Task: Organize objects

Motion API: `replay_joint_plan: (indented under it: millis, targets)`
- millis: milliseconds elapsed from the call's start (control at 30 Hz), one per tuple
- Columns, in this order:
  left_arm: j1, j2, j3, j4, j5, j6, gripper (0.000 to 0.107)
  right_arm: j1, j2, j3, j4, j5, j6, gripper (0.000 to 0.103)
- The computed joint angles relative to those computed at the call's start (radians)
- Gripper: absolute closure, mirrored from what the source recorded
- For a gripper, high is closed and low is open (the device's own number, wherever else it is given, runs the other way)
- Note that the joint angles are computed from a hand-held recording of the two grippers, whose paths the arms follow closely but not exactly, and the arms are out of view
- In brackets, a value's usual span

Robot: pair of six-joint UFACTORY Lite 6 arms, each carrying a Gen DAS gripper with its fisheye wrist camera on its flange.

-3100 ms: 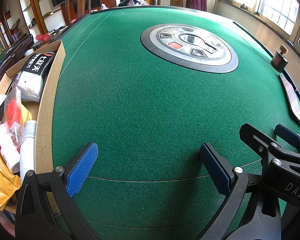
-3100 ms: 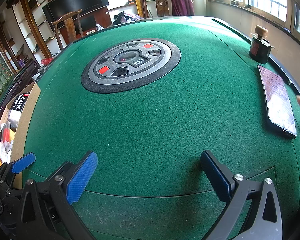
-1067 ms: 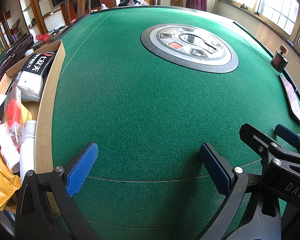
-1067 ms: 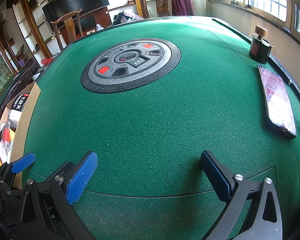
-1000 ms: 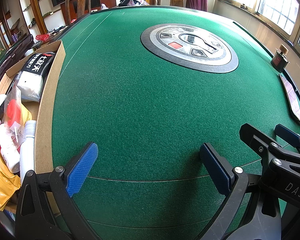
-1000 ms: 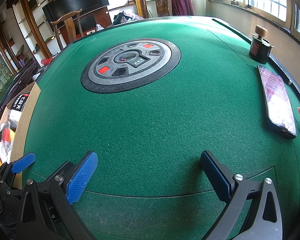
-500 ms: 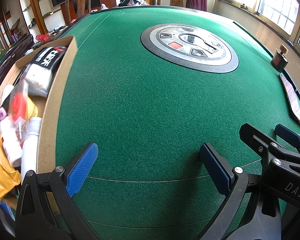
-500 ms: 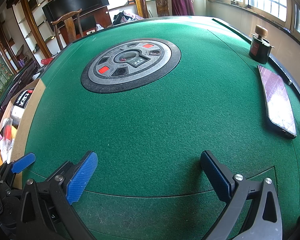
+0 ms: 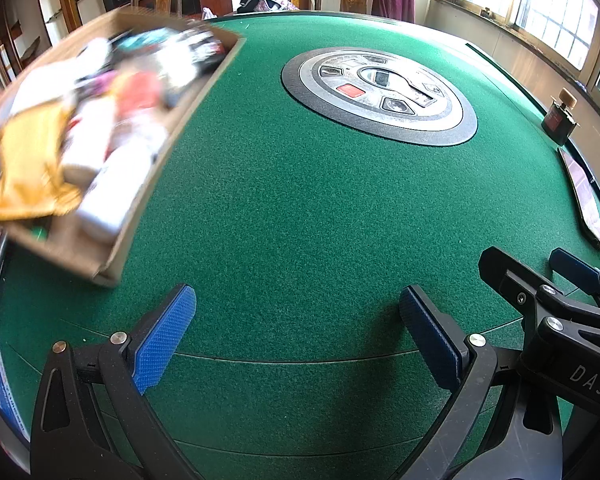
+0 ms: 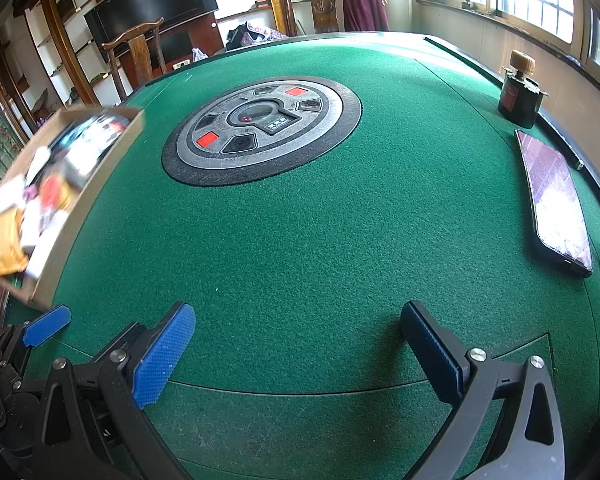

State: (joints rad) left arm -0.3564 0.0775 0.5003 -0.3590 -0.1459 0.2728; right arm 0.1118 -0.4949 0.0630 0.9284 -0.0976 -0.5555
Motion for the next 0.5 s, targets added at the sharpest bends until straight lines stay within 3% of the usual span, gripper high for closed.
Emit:
replay_joint_plan:
  millis: [500]
  targets:
    - [-0.001,-0.001,0.0,-0.005,0.0,0.004,0.004,0.001,-0.003,0.002,0.047,0.002,-0.046,0.0]
